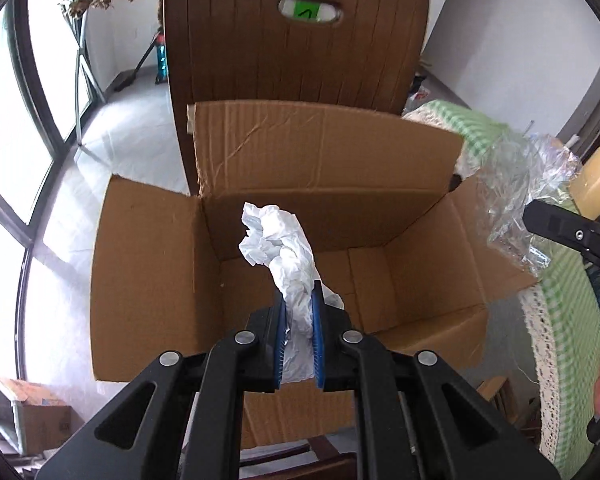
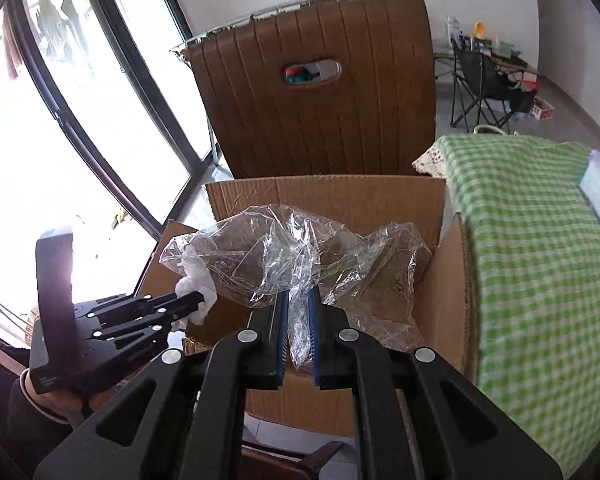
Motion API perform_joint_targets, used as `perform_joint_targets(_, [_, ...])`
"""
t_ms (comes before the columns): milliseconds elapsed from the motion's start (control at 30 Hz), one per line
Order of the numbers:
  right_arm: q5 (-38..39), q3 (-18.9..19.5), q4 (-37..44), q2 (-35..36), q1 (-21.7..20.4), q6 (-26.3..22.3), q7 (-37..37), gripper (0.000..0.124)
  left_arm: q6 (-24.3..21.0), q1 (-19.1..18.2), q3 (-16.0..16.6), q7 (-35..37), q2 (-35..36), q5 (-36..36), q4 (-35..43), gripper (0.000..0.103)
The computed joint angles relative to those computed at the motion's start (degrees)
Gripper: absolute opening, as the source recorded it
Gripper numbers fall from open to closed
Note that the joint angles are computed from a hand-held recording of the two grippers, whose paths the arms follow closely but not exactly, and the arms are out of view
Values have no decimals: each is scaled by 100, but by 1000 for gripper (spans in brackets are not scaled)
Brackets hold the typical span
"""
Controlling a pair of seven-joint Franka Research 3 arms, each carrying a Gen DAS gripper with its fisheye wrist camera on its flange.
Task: Collect trash
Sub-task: 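Carry the tissue with the left tool while the right tool carries a clear bag, then open both tools over the box and withdraw them toward the table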
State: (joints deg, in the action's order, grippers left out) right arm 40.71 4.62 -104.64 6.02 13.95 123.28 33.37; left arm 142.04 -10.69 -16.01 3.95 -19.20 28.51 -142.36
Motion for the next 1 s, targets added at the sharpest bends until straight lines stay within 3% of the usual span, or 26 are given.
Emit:
perform_joint_targets(133, [-931, 89, 568, 678, 263, 89, 571, 10, 124, -71, 329, 731, 458, -586, 143, 13])
perform_joint_targets(267, [-1768, 91, 873, 1104, 476, 216, 1037, 10, 214, -54, 332, 915, 495, -915, 96, 60])
perform_joint_targets(333, [-2083, 106, 844, 1162, 548, 392, 1045, 13, 183, -26, 284, 848, 374, -891, 51, 70])
perform_joint_targets(367, [-2192, 113, 908, 1231, 568, 341, 1091, 16, 207, -8, 266, 791, 257, -859, -23, 72])
perform_joint_targets(433, [-2395, 115, 943, 1305, 626, 349, 1207, 43, 219, 20, 184, 543, 8, -793, -190, 76])
perform_joint_targets(500, [-2481, 133, 874, 1269, 647, 478, 1225, 60, 283, 48, 127, 334, -266, -719, -349, 78])
perform_joint_targets(633, [-2213, 204, 1011, 1252, 525, 390, 1131, 70, 200, 55, 50, 247, -658, -603, -511, 82])
perform_joint_targets(833, [-1955, 231, 973, 999, 472, 471, 1116, 72, -85, 44, -31, 88, -1158, -546, -668, 83])
perform_joint_targets(1000, [-1808, 204, 233, 249, 432, 647, 842, 72, -208, -43, -79, -8, -1555, -565, -737, 85])
